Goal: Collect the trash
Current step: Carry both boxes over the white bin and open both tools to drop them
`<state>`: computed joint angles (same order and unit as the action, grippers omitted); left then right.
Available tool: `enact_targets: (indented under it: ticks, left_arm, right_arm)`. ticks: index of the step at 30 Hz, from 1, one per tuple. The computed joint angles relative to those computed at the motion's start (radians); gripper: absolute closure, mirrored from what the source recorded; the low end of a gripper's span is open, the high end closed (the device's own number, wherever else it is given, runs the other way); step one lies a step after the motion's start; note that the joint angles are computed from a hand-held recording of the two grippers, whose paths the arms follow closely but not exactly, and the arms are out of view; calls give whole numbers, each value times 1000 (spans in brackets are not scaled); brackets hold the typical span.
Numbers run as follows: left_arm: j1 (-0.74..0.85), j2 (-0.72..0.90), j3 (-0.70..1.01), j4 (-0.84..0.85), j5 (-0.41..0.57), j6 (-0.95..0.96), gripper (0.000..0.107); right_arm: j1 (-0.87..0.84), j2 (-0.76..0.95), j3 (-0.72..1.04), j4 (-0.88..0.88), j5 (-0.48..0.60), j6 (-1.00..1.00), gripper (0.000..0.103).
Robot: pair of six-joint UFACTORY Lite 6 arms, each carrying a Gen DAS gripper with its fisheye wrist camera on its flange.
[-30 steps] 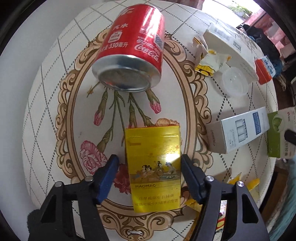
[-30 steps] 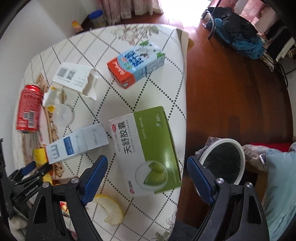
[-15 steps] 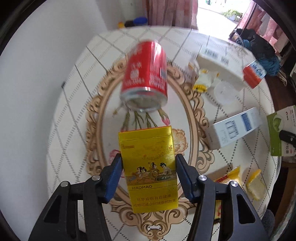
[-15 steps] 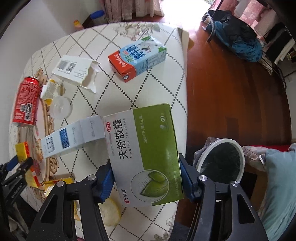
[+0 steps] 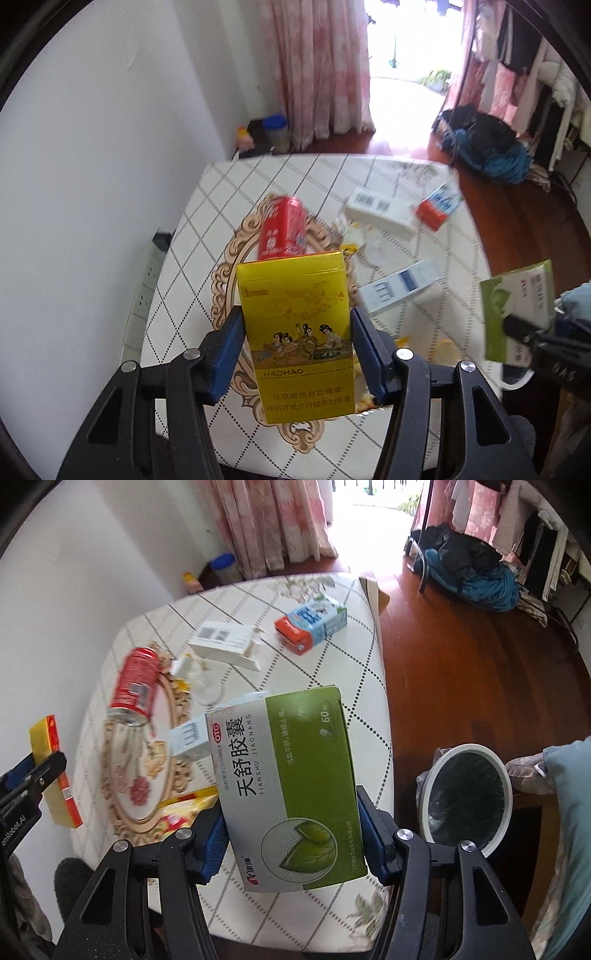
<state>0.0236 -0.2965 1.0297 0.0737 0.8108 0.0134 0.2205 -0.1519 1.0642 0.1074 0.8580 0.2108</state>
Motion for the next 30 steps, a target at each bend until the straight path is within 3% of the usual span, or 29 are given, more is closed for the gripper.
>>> enact_targets:
  ticks: [8,11,15,18,23,27,30]
  left_arm:
    - [-249,-69,135,32,112,-142,53]
    - [-399,-28,204,77,128,-244,53]
    - [-578,91,295,96,115,-352,53]
    - [-683,227,348,29,57,-381,53]
    - [-778,584,511,-240,-17,-277,53]
    - [-817,898,754,-361,17,-234,53]
    - [-832,1154,1047,-405,114,-239,53]
  right_arm:
    - [-145,-232,-24,113,86,-93,40]
    - [-325,-296,-18,196,150,-234,40]
    - [-720,-321,-16,334,266,-536,40]
    - [-1004,-262,-23,381,315,-749,40]
    - [-1250,-65,-41,328,238,-930,40]
    - [-1311,132,-28,274,104,-982,40]
    - [-1310,262,2,242,7,-966,40]
